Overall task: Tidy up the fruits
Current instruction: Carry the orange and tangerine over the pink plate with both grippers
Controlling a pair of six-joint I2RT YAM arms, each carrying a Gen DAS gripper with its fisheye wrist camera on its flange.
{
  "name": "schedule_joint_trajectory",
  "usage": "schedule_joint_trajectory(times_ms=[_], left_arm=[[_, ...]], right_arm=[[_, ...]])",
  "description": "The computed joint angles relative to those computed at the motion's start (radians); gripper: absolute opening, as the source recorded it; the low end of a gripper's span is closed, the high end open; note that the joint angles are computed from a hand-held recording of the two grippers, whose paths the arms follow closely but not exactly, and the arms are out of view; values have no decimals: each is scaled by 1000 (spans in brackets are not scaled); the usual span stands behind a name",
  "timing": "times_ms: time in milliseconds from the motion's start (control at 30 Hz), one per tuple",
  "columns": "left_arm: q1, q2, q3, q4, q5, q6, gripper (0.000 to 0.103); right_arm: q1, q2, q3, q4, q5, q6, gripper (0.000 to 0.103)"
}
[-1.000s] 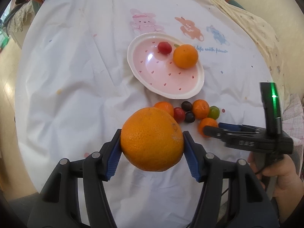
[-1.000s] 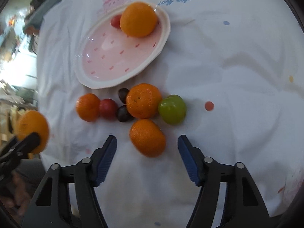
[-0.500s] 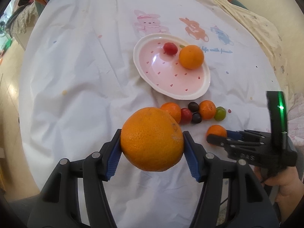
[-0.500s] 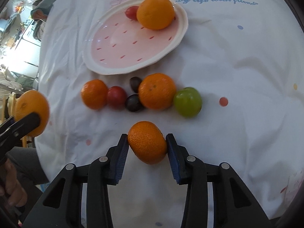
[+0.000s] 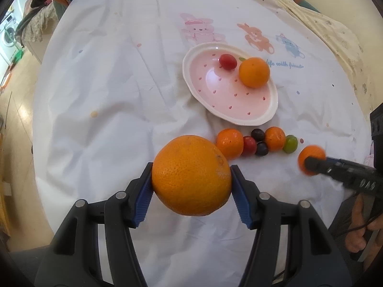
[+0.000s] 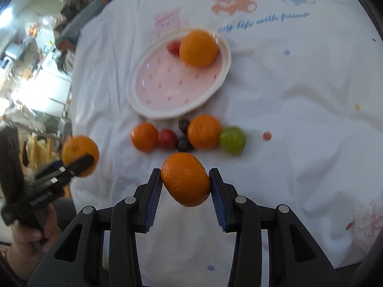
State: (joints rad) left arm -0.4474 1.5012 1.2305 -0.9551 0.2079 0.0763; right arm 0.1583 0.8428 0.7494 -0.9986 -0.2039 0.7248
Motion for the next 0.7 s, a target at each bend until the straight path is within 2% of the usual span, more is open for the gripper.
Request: schedule_joint_trajectory(times_ms=[167,333,567,700], left_arm=[[14,-24,97,-17,23,-34,57],[14,78,297,-77,66,-48,57],[-26,235,477,-56,13,-41,57],[-55,319,524,-37,-19,-58,57]], right_arm=[[-126,-7,119,-33,-32,-78,42],[-221,91,252,-37,-41,-198,42],[-322,251,372,-19,-76,-307,42],[-330,330,375,27,-80,-328,42]])
